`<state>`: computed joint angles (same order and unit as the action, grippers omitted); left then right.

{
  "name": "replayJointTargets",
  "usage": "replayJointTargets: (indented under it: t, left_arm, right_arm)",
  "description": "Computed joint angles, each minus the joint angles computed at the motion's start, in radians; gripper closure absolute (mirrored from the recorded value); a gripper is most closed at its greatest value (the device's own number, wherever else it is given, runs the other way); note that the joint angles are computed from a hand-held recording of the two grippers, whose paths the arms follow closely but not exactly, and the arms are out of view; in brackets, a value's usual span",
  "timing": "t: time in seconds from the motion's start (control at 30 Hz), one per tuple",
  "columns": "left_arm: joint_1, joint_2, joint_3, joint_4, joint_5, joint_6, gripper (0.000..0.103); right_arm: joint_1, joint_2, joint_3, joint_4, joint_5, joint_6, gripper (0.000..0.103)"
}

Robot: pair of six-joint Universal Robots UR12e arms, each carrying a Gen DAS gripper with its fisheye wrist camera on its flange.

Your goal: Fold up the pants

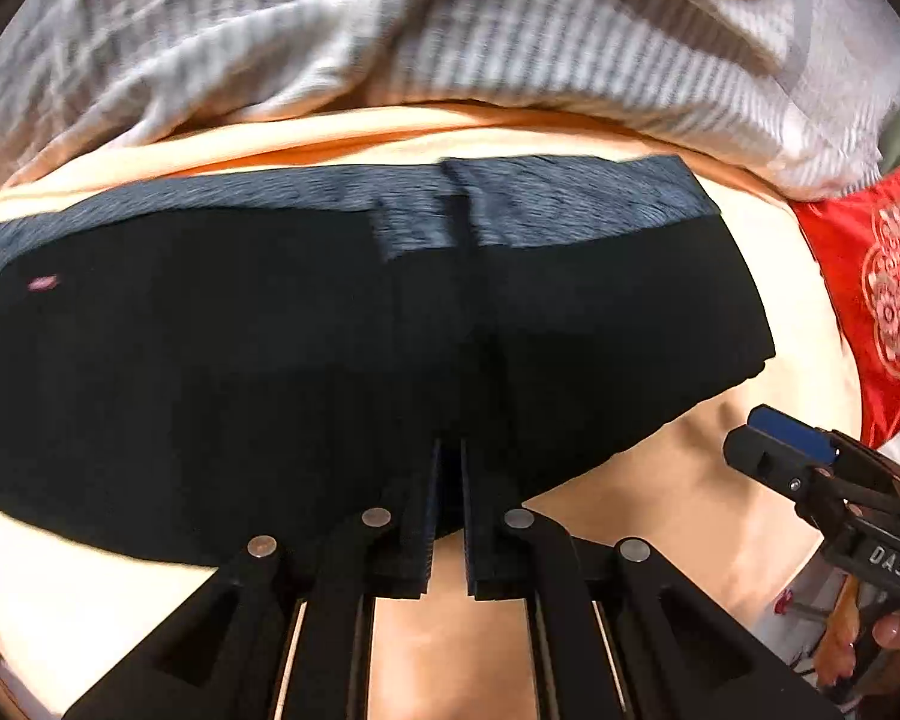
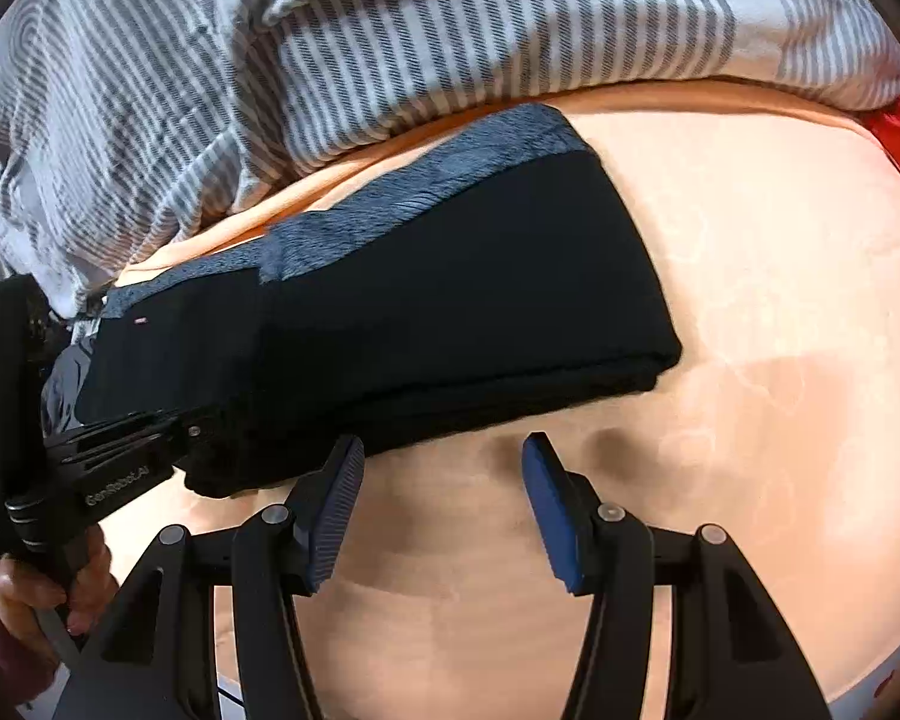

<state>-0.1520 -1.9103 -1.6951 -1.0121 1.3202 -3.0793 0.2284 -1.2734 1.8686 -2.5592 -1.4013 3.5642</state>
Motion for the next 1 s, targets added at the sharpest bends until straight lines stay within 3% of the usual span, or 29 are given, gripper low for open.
replayJointTargets:
  t: [0.1, 0.27, 0.4, 0.53, 0.63, 0.7, 0.83, 1.0]
  left_arm:
    - [0.003, -0.003, 0.015, -0.001, 0.028, -0.025, 0.096]
    - [-0.008, -0.034, 0.06, 0.026, -0.027, -0.038, 0.096]
    - [-0.04, -0.065, 0.086, 0.057, -0.061, -0.042, 0.096]
    - [-0.068, -0.106, 0.099, 0.042, 0.018, -0.052, 0.096]
    - [-0.053, -0.107, 0.069, 0.083, -0.025, -0.067, 0.097]
    - [-0.059, -0.106, 0.075, 0.073, -0.003, -0.048, 0.097]
    - [-0.072, -0.112, 0.093, 0.047, 0.032, -0.035, 0.097]
    - [-0.078, -0.118, 0.109, 0.022, 0.042, -0.075, 0.096]
  right_arm:
    - [0.005, 0.005, -0.006, -0.007, -0.001, -0.001, 0.044]
    - [0.018, 0.01, -0.026, 0.0, -0.099, -0.011, 0.044]
    - [0.0, 0.013, -0.035, 0.002, -0.132, -0.002, 0.06]
    - [-0.018, 0.033, -0.051, 0.012, -0.14, 0.004, 0.06]
    - [-0.019, 0.059, -0.069, 0.057, -0.131, -0.013, 0.06]
    - [-0.006, 0.068, -0.07, 0.036, -0.163, -0.047, 0.054]
    - [0.009, 0.073, -0.071, 0.027, -0.196, -0.085, 0.052]
    - [-0.013, 0.069, -0.074, 0.043, -0.134, -0.037, 0.051]
